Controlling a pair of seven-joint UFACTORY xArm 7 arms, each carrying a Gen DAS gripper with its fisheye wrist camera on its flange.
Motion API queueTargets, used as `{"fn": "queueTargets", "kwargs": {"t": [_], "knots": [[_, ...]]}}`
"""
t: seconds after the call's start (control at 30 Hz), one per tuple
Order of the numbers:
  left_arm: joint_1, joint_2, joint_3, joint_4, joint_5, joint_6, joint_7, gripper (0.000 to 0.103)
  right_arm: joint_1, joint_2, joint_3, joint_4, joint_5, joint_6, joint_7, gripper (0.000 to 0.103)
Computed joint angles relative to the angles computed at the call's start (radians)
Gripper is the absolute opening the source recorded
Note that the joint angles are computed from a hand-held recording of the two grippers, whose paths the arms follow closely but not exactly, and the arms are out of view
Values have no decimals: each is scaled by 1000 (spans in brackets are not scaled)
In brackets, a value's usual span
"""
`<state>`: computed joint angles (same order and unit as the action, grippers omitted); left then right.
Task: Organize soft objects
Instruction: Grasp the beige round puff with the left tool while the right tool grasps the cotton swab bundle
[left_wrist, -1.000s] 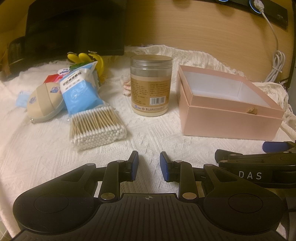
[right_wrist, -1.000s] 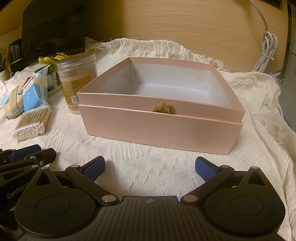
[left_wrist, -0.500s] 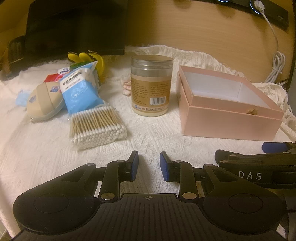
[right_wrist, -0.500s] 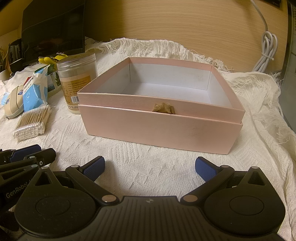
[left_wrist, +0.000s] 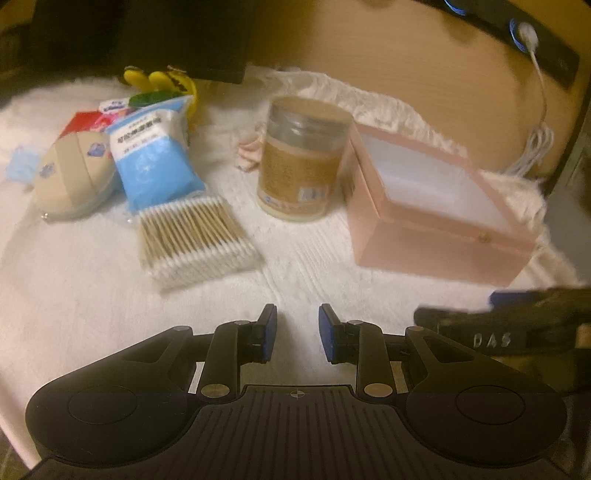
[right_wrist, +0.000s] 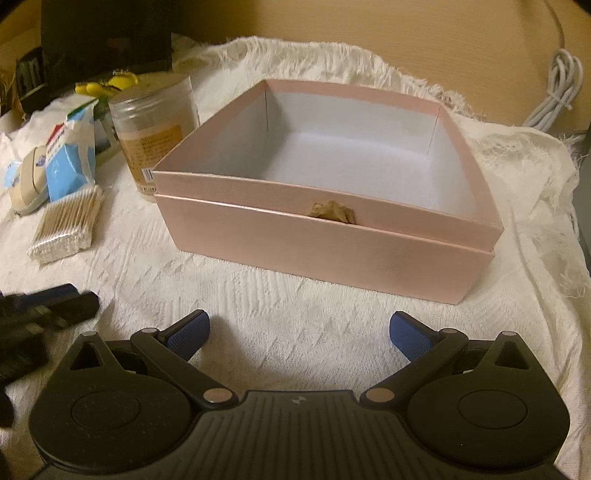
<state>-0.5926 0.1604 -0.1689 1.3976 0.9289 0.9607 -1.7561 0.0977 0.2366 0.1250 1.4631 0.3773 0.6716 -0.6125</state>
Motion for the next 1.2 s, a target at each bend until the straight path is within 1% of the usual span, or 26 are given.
{"fn": "queueTargets", "kwargs": {"t": [0.1,0.13,0.17,0.2,0.23,0.3,0.33,0.37,0.43,0.47,0.53,0.57,0.6,0.67,0.73,0.8,0.83,0.87,0.9,0.93,0.97,1.03,1.1,1.13,1.17,1.2], "knots": [[31,-109,2,-88,17,-23,8,29,3,36,-9,94,-52,119,25,103],[48,-142,-4,-111,18,-23,18,29,6,43,-12,114,-66,144,38,101],[67,-179,-9,-138,19,-25,29,29,9,38,-12,113,-74,143,45,96],[87,-213,-12,-160,18,-24,45,29,15,25,-10,98,-80,117,45,95],[107,-244,-16,-179,13,-6,65,29,15,0,-2,64,-68,78,20,95],[144,-289,-19,-201,-24,21,103,28,17,-55,14,-2,-27,6,-35,95],[163,-311,-19,-218,-39,20,113,28,23,-84,20,-35,-4,-31,-51,95],[182,-336,-14,-244,-50,-6,132,28,29,-107,23,-58,25,-58,-63,95],[216,-391,7,-303,-82,-76,221,28,45,-145,29,-95,96,-109,-75,95],[231,-415,16,-329,-93,-101,258,28,56,-151,29,-95,113,-112,-65,95],[262,-460,30,-377,-110,-143,314,28,77,-139,28,-55,114,-52,-39,95],[280,-489,35,-406,-117,-146,331,28,85,-129,31,-34,122,-24,-35,95],[298,-514,31,-423,-123,-128,338,28,97,-121,34,-24,120,-22,-25,95],[331,-569,27,-466,-137,-112,349,28,127,-118,42,-27,83,-52,12,95],[350,-630,57,-529,-167,-169,399,28,148,-109,56,-30,90,-77,12,95],[354,-671,100,-587,-198,-273,472,28,167,-97,72,-32,105,-98,5,95],[357,-673,121,-607,-202,-334,514,28,175,-89,83,-33,120,-112,-15,95],[365,-664,128,-611,-205,-363,547,29,183,-80,95,-35,138,-129,-49,95],[386,-642,115,-599,-194,-363,563,29,192,-75,105,-41,146,-147,-73,95],[416,-620,88,-582,-175,-349,551,28,210,-62,107,-38,119,-162,-65,95],[438,-598,74,-562,-172,-344,549,29,231,-45,101,-26,67,-160,-24,95],[457,-564,82,-545,-192,-413,586,29,252,-18,101,7,12,-126,27,95],[460,-517,81,-522,-210,-457,672,29,262,-14,103,11,-17,-131,49,95],[452,-488,76,-505,-225,-454,740,29,265,-15,103,6,-28,-144,55,95],[461,-469,58,-497,-212,-450,773,32,267,-15,101,3,-43,-150,66,95],[486,-457,20,-493,-157,-453,785,34,273,-15,95,2,-69,-150,90,95]]}}
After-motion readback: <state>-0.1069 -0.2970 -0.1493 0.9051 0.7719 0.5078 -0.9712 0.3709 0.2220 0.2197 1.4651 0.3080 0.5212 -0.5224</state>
